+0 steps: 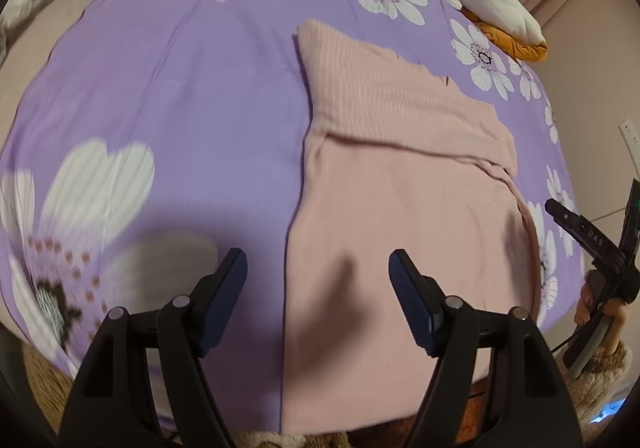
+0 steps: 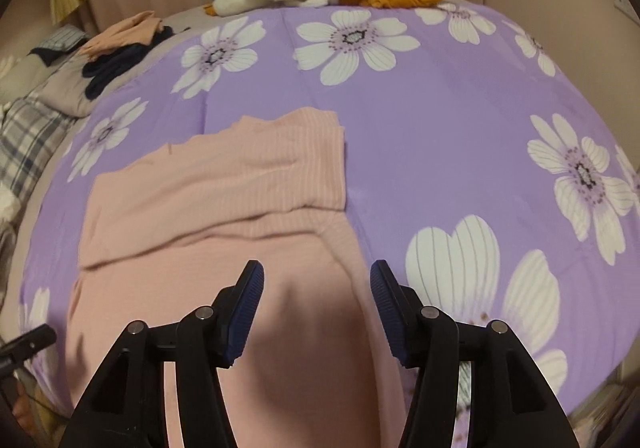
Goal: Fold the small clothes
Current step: 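Open both grippers and lift them off the sweater, then grasp the sweater hem by the white tag with the right gripper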
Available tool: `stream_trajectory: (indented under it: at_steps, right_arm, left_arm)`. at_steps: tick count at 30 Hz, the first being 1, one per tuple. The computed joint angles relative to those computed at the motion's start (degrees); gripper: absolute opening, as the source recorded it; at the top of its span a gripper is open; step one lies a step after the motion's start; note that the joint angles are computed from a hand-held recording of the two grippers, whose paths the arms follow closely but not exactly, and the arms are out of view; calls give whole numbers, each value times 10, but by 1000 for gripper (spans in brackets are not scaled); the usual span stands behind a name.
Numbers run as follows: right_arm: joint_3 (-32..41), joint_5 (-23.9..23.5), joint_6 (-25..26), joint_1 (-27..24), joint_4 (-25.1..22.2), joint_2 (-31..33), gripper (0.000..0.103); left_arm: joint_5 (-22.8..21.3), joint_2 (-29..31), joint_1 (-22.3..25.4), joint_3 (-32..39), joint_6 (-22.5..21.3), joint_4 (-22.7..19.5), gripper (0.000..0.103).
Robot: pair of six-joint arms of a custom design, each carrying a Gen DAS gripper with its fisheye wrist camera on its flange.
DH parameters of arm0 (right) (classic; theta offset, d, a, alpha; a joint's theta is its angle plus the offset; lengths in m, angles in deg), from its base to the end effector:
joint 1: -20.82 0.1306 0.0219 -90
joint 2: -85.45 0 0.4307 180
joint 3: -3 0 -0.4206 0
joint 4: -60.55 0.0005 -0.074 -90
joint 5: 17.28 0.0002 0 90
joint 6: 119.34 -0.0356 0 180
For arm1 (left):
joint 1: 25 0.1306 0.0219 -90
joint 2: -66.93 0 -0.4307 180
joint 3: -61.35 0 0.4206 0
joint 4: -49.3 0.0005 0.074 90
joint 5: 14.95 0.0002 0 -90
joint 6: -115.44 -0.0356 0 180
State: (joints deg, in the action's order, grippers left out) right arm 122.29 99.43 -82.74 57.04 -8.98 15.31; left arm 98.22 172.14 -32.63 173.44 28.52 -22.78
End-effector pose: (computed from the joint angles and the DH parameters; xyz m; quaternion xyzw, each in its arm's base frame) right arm 0.5226 0.3623 0.5128 0.1993 0.9206 0.0186 0.3353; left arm 0.5898 -0.0937 0.4996 0.0811 0.9543 -0.2149 0.1911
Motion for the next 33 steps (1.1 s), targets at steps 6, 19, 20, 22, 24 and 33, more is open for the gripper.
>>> stream_trajectory:
  at_steps: [6, 19, 20, 22, 24, 33]
  right_arm:
    - [-38, 4, 0, 20, 10, -29, 57]
    - [-168, -61, -120, 64, 2, -106, 58]
    - [-175, -72, -125, 67, 5, -110, 58]
    - [-193, -91, -140, 71, 21, -118, 58]
    - [-207, -112, -152, 75, 31, -123, 58]
    - [-225, -172, -155, 79, 35, -114, 48]
  left_arm:
    - [41, -25, 4, -41, -22, -11, 72]
    - [74, -59, 4, -99, -48, -36, 64]
    - [74, -61, 4, -102, -49, -40, 63]
    - [79, -64, 4, -109, -53, -43, 63]
    - [81, -69, 4, -116, -56, -43, 63]
    - [52, -79, 6, -137, -36, -23, 12]
